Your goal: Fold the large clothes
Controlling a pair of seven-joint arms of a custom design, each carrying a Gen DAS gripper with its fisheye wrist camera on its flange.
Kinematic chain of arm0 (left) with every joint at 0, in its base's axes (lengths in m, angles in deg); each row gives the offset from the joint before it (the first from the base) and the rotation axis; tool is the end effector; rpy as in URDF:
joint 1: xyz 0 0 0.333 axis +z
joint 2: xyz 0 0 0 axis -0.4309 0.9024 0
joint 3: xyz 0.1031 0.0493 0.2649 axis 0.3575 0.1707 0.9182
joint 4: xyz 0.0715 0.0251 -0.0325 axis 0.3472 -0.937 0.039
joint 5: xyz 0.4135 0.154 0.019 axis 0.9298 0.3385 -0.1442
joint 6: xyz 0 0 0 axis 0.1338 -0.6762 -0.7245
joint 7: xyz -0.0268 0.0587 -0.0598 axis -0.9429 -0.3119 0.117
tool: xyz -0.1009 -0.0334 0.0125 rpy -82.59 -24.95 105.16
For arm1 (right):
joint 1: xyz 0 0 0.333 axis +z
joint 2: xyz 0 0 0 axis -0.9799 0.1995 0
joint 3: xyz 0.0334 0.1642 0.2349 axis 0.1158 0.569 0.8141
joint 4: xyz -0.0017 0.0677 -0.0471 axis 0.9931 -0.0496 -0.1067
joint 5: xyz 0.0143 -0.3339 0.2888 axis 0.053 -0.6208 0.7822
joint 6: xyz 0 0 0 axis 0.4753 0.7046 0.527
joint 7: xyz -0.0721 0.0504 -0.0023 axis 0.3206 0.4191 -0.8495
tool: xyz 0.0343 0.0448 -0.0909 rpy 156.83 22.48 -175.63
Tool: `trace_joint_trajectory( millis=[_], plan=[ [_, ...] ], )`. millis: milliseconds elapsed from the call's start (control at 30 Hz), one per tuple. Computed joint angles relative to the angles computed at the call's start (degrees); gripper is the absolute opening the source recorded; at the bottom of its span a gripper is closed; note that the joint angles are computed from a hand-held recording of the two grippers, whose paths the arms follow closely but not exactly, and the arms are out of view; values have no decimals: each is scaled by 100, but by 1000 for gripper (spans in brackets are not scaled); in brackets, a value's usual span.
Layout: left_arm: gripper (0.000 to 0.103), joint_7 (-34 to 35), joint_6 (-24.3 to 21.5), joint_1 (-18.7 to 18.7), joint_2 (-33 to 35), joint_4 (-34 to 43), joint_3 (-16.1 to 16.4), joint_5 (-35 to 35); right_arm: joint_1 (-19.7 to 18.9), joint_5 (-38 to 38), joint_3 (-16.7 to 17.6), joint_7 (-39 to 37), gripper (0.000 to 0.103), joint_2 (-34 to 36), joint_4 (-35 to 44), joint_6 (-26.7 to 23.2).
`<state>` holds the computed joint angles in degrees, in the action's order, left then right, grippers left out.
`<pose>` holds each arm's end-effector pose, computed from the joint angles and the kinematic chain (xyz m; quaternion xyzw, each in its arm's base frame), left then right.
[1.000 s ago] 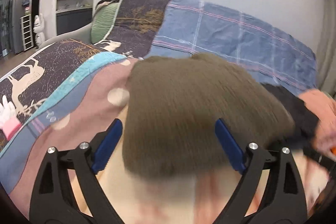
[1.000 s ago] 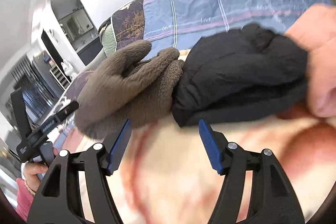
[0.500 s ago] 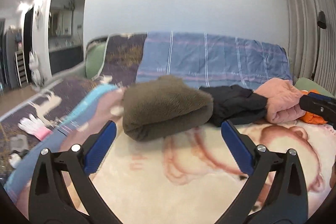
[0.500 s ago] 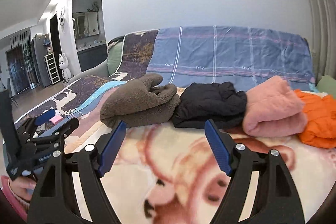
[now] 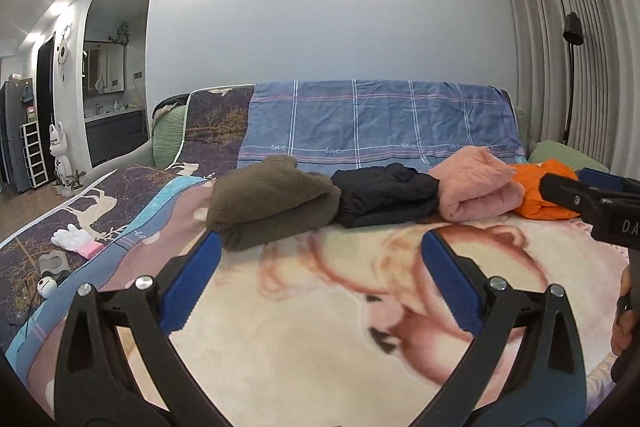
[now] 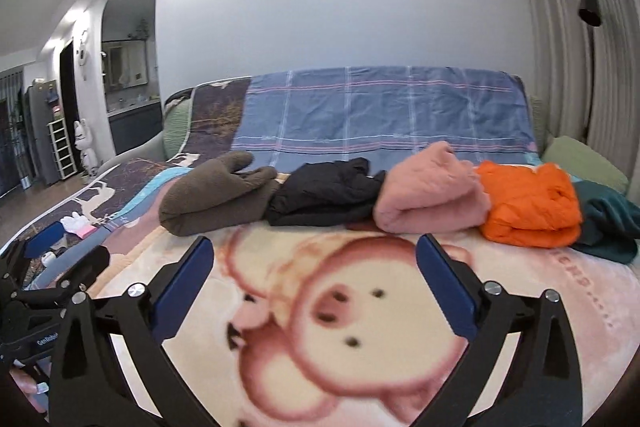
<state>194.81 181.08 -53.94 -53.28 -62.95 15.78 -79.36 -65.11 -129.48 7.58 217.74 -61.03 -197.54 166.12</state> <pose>0.4848 -0.0971 0.6055 -0.4510 0.6566 -0.4875 0.3575 0.4436 0.3001 0.6101 -0.5044 0.6476 -0.4251 0.3814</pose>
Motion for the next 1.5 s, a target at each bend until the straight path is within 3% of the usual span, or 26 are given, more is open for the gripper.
trace_joint_trajectory(
  millis=[100,167,233,600,733,900,1033,1500],
  plan=[
    [101,-311,-76,451,-185,-176,-490,2,41,22,80,23,102,-401,-332,-213],
    [101,-797,-54,1171,-336,-341,-1199,130,56,54,148,-24,102,-601,-501,-378],
    [101,-1117,53,1507,-482,-493,-1557,264,75,92,194,-54,102,-775,-664,-458],
    [101,-2044,-65,1743,-1219,-1288,-2074,894,138,405,432,471,102,-1950,-1874,-537],
    [101,-2409,-45,1955,-1383,-1454,-2414,1102,174,576,513,434,102,-2119,-2068,-701],
    [101,-2752,-399,1976,-1476,-1409,-2501,1326,297,819,395,264,102,-2319,-2268,-679],
    [101,-2922,-389,2002,-1538,-1430,-2588,1517,226,861,514,238,102,-2454,-2325,-806],
    [101,-2878,-550,1611,-1357,-1452,-2388,1823,250,1167,448,130,102,-2635,-2506,-1044]
  ],
)
